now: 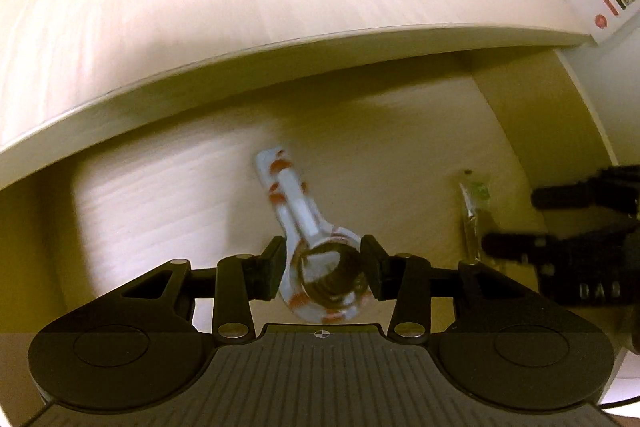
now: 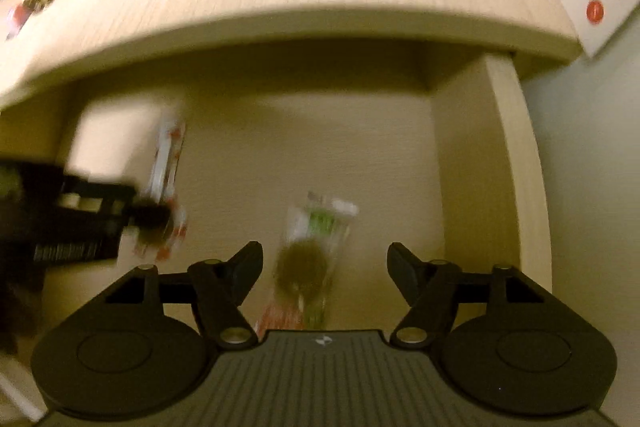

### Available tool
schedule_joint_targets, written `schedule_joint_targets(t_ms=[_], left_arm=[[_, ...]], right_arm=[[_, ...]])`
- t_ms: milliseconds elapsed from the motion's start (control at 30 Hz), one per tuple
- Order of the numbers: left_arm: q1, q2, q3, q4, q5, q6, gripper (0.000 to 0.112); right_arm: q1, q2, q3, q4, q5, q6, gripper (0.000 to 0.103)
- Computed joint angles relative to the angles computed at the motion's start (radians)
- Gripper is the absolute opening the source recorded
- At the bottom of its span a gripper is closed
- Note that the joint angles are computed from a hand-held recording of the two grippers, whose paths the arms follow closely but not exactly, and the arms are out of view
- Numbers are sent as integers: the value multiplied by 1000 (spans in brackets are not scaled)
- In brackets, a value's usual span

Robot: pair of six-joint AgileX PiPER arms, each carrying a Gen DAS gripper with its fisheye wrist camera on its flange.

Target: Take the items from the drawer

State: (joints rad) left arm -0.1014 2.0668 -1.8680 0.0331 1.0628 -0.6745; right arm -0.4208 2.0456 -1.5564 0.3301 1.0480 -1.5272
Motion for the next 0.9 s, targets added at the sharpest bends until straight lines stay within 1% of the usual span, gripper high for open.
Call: schedule_joint_targets(t_ms=[167, 200, 233, 300, 367, 433, 533, 633, 700, 833, 900], left_arm=[[-20, -28, 50, 20, -48, 75, 48], [-23, -34, 63, 18, -59, 92, 48], [-24, -40, 73, 13, -68, 106, 48], [-23, -46, 85, -5, -80, 128, 48], [-26, -49, 96, -7, -98, 148, 48], [-35, -57, 113, 11, -117, 165, 48], [-48, -37, 85, 28, -114, 167, 48], [-53, -7, 27, 39, -67, 188, 48], [-68, 1, 9, 80, -45, 181, 48], [-89, -2, 16, 129, -51, 175, 48], [-98, -6, 29, 150, -63, 180, 48]], right_arm=[[8, -14, 49, -59, -34, 47, 71], [18, -26, 60, -81, -29, 80, 71], [28, -39, 89, -90, -46, 154, 71], [55, -33, 96, -119, -44, 201, 71], [81, -39, 129, -151, -77, 240, 72], [95, -69, 194, -161, -144, 227, 71], [98, -107, 270, -159, -214, 197, 69], [90, -137, 331, -141, -268, 161, 67], [92, -150, 356, -137, -286, 164, 67], [84, -171, 401, -119, -332, 168, 67], [83, -168, 407, -111, -340, 171, 67]])
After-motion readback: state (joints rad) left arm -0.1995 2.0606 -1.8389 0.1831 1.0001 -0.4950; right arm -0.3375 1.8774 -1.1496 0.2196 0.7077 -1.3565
